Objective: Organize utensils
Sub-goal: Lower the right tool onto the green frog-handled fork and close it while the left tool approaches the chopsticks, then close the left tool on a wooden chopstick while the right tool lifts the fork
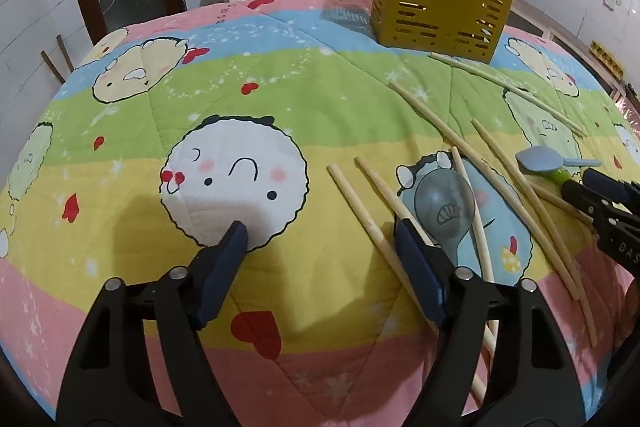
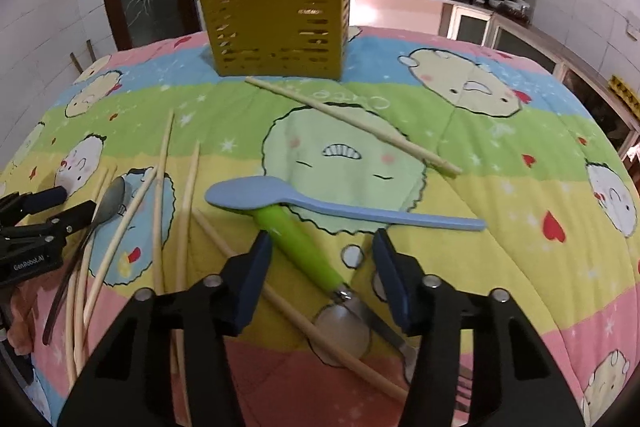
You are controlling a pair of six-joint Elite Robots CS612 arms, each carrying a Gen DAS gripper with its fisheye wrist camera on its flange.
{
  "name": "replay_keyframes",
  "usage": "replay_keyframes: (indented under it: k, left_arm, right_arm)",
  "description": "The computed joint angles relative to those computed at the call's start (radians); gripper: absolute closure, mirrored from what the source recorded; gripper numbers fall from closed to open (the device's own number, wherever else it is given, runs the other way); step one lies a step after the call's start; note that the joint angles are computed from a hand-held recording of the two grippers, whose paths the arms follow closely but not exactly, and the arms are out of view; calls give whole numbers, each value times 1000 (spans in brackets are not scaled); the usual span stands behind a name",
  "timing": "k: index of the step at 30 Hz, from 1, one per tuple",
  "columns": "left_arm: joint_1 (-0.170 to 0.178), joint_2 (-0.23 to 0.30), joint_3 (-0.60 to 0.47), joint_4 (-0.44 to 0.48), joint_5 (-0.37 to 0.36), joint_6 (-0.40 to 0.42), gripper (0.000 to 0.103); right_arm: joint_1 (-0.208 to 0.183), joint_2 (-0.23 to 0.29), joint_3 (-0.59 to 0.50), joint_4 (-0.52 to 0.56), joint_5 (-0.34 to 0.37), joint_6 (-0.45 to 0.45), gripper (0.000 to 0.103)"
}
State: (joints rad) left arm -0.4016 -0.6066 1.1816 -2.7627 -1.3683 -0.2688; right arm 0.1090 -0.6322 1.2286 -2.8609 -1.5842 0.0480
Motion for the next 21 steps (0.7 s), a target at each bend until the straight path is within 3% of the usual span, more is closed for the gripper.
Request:
replay_keyframes:
  k: [5, 12, 16, 21]
  left_arm:
    - [6, -7, 2, 18, -33, -4, 42]
    - [15, 5, -49, 100, -85, -21, 68]
    - [24, 21, -88, 137, -124, -26, 90]
    - [23, 43, -132, 152, -124, 18, 93]
  right_arm:
    - [5, 10, -28, 38, 3, -30, 69]
    - [13, 33, -104, 137, -16, -33, 79]
    - [10, 36, -119, 159, -9, 37, 83]
    - [9, 31, -111, 157, -11, 130, 84]
